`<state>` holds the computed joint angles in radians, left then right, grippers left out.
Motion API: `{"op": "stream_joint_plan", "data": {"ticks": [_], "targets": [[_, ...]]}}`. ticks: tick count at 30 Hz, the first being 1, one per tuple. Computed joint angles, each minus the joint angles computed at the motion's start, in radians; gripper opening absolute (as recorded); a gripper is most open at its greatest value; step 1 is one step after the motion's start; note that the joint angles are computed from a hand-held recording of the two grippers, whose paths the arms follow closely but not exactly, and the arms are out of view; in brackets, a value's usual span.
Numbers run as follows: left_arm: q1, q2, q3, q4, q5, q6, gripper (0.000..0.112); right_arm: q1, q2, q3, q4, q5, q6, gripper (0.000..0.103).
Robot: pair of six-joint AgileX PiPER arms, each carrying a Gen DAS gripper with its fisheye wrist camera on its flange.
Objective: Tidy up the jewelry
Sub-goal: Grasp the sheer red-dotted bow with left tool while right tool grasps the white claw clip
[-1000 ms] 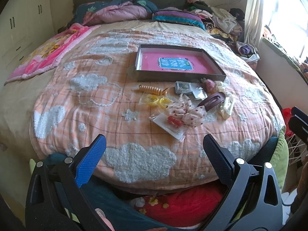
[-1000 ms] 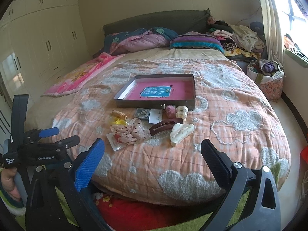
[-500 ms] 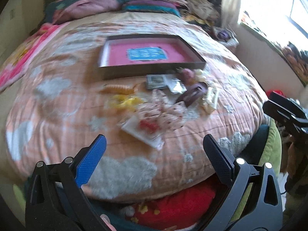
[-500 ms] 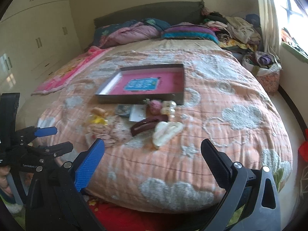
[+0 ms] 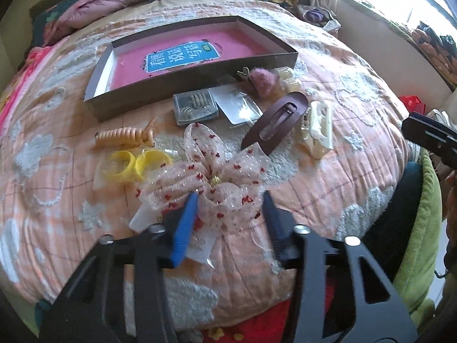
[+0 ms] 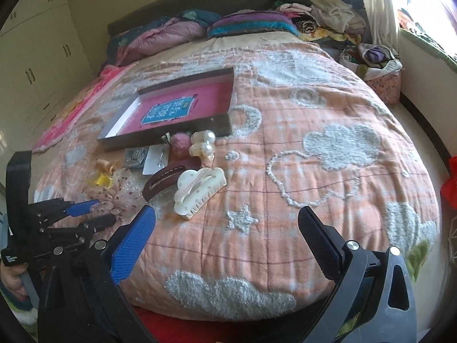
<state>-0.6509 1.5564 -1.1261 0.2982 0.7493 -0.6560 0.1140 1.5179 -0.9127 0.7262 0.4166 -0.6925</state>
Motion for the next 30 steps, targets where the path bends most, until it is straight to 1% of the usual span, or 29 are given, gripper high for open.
{"op": "stream_joint_plan", "data": {"ticks": [1, 4, 9, 11, 12, 13, 14, 15, 16, 18, 19, 22, 25, 27, 30], "targets": [[0.003, 0.004, -0.003, 0.005, -0.001, -0.001, 0.015, 0.011, 0.012, -0.007, -0.015, -0.004, 0.016, 0.099], [0.024, -0.003, 0.004, -0.016, -0.03, 0.029, 0.004, 0.048, 0.068, -0.043, -0.028, 0.0, 0.034, 0.099], [0.051, -0.018, -0.005, -0.023, -0.052, 0.057, 0.001, 0.103, 0.168, -0.107, -0.023, 0.0, 0.052, 0.099], [0.063, -0.024, -0.011, -0.028, -0.058, 0.063, 0.0, 0.127, 0.215, -0.136, -0.051, -0.019, 0.092, 0.099], [0.073, -0.029, -0.013, -0.034, -0.062, 0.069, 0.0, 0.133, 0.235, -0.148, -0.056, -0.026, 0.103, 0.097], [0.081, -0.029, -0.021, -0.038, -0.061, 0.074, 0.0, 0.139, 0.258, -0.17, -0.078, -0.022, 0.136, 0.093], [0.088, -0.03, -0.027, -0.044, -0.062, 0.079, 0.0, 0.139, 0.273, -0.182, -0.077, -0.015, 0.144, 0.079], [0.097, -0.031, -0.033, -0.05, -0.064, 0.085, 0.0, 0.135, 0.298, -0.205, -0.059, 0.005, 0.14, 0.069], [0.108, -0.032, -0.044, -0.055, -0.067, 0.089, 0.0, 0.129, 0.32, -0.224, -0.043, 0.021, 0.141, 0.068], [0.129, -0.031, -0.063, -0.073, -0.069, 0.107, 0.0, 0.129, 0.335, -0.233, -0.043, 0.014, 0.158, 0.063], [0.137, -0.032, -0.073, -0.075, -0.069, 0.11, 0.0, 0.132, 0.332, -0.228, -0.058, -0.002, 0.169, 0.051], [0.165, -0.027, -0.111, -0.083, -0.069, 0.122, 0.0, 0.107, 0.322, -0.208, 0.035, 0.007, 0.072, 0.044], [0.193, -0.021, -0.144, -0.097, -0.069, 0.136, 0.0, 0.083, 0.286, -0.17, 0.093, 0.001, 0.009, 0.043], [0.213, -0.018, -0.163, -0.112, -0.07, 0.153, 0.0, 0.052, 0.249, -0.135, 0.146, 0.008, -0.053, 0.037], [0.241, -0.015, -0.197, -0.118, -0.071, 0.167, 0.0, 0.031, 0.204, -0.105, 0.172, -0.002, -0.09, 0.036]]}}
